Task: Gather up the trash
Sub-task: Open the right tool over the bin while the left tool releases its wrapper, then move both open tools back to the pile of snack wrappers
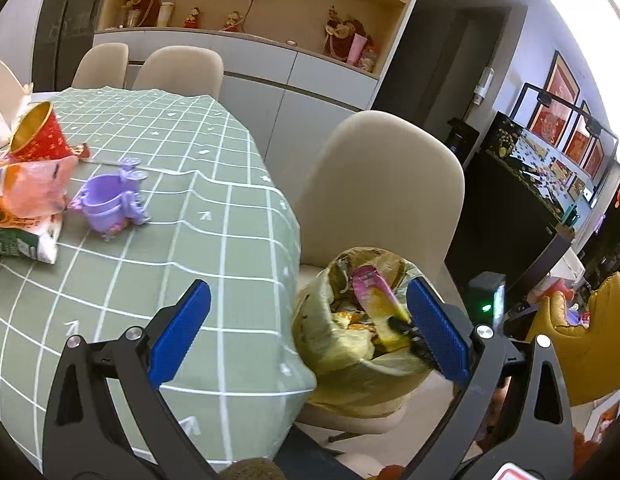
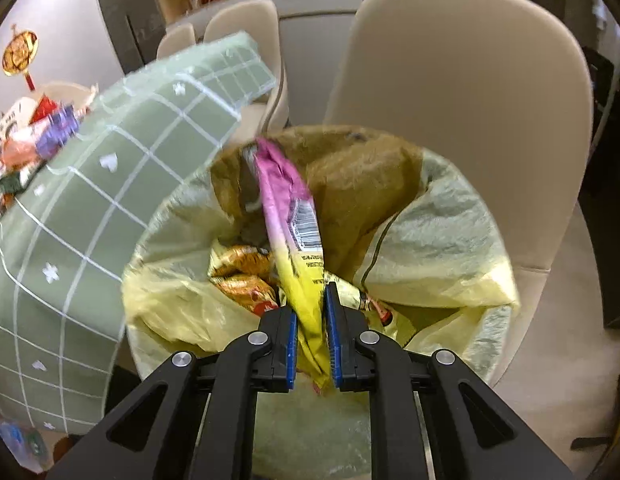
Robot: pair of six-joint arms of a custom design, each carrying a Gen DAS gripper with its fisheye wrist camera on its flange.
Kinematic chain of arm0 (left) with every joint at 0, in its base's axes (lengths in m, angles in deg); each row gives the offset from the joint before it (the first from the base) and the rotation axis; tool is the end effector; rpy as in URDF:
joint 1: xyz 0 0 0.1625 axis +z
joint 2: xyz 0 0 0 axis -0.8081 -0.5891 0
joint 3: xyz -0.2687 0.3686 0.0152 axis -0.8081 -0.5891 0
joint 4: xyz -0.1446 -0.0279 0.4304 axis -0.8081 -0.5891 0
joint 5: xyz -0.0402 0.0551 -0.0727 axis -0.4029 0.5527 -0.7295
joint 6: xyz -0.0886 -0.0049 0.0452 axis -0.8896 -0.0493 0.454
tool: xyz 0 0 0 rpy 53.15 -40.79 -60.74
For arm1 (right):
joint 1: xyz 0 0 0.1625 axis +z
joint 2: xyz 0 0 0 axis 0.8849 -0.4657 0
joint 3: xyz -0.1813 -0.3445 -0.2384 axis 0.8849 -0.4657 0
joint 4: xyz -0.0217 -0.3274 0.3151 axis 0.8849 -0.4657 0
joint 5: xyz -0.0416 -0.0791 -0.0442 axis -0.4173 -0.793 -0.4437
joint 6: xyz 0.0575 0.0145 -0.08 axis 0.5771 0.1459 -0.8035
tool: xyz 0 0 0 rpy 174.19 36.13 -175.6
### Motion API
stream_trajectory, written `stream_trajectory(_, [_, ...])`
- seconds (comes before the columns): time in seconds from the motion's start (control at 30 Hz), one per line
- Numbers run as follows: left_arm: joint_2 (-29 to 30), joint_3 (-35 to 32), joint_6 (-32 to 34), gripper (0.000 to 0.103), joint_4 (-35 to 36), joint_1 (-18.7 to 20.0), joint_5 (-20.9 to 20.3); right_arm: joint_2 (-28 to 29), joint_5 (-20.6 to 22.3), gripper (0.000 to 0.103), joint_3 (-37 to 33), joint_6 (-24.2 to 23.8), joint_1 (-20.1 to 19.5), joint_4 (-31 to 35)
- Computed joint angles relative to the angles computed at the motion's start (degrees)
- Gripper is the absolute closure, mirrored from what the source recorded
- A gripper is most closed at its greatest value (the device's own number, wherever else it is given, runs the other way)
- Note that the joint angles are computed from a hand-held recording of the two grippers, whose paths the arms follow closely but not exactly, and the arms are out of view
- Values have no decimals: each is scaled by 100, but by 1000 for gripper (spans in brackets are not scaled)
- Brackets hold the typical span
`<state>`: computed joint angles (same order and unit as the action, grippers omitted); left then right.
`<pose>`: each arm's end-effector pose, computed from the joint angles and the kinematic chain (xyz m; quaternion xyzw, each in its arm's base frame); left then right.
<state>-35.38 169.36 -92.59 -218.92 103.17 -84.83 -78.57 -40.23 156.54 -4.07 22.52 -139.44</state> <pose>-0.3334 -0.7025 0.1029 0.1021 0.8713 -0.4321 0.2091 0.0342 -0.8252 0.2476 0.2824 -0.9039 0.2233 0.2308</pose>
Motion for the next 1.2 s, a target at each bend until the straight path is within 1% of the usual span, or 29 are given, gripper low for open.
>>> stream_trajectory(0.03, [-74, 95, -29, 9, -8, 20, -34, -28, -13, 78, 41, -67, 5, -80])
stream_trajectory(0.07, [-123, 159, -53, 9, -10, 32, -59, -55, -47, 65, 108, -163, 17, -218])
stream_trajectory(0.1, [-190, 236, -92, 9, 16, 43, -74, -96, -14, 62, 226, -265, 23, -488])
stream_trajectory(0.13, [-224, 277, -128, 9, 45, 45, -65, -145, 74, 62, 335, -365, 18, -724])
stream_trajectory(0.2, [-308, 402, -165, 9, 11, 44, -19, -235, 206, 61, 430, -434, 7, -869])
stream_trajectory(0.3, [-477, 653, -162, 9, -154, 3, 269, -422, 431, 61, 482, -296, 76, -602])
stream_trajectory(0.37, [-591, 819, -210, 9, -267, -38, 449, -502, 517, 61, 571, -327, 136, -595])
stream_trajectory(0.4, [-647, 891, -214, 9, -321, -57, 569, -536, 576, 61, 628, -371, 199, -629])
stream_trajectory(0.47, [-793, 1091, -174, 9, -476, -113, 986, -575, 710, 61, 717, -419, 303, -686])
stream_trajectory(0.6, [-1140, 1489, -190, 9, -669, -132, 1511, -691, 1068, 61, 979, -637, 551, -707])
stream_trajectory(0.67, [-1332, 1720, -241, 9, -761, -143, 1919, -721, 1197, 61, 1120, -810, 685, -709])
stream_trajectory(0.73, [-1573, 1987, -446, 10, -662, -129, 2317, -667, 1200, 61, 1186, -1010, 828, -729])
stream_trajectory(0.8, [-1820, 2244, -635, 10, -578, -97, 2478, -582, 1130, 61, 1235, -1146, 961, -760])
stream_trajectory(0.87, [-2150, 2544, -978, 11, -267, -51, 2657, -478, 1050, 61, 1244, -1155, 1062, -800])
stream_trajectory(0.9, [-2279, 2627, -1116, 11, -85, -25, 2682, -420, 1015, 61, 1241, -1145, 1112, -798])
stream_trajectory(0.97, [-2569, 2761, -1422, 12, 392, 86, 2588, -305, 972, 61, 1193, -1105, 1176, -791])
stream_trajectory(1.0, [-2683, 2778, -1525, 14, 574, 160, 2446, -226, 948, 61, 1153, -1075, 1205, -796])
stream_trajectory(1.03, [-2824, 2734, -1729, 16, 886, 268, 2214, -179, 929, 61, 1139, -1052, 1222, -812])
stream_trajectory(1.07, [-2884, 2644, -1908, 17, 1091, 343, 2121, -122, 891, 61, 1108, -1013, 1255, -825])
stream_trajectory(1.1, [-2896, 2524, -1942, 18, 1056, 434, 2075, -55, 847, 61, 1067, -962, 1297, -835])
stream_trajectory(1.17, [-2818, 2323, -1691, 18, 759, 542, 2086, 23, 834, 61, 1015, -928, 1358, -812])
stream_trajectory(1.2, [-2719, 2177, -1444, 18, 455, 612, 2167, 54, 874, 61, 1006, -943, 1393, -833])
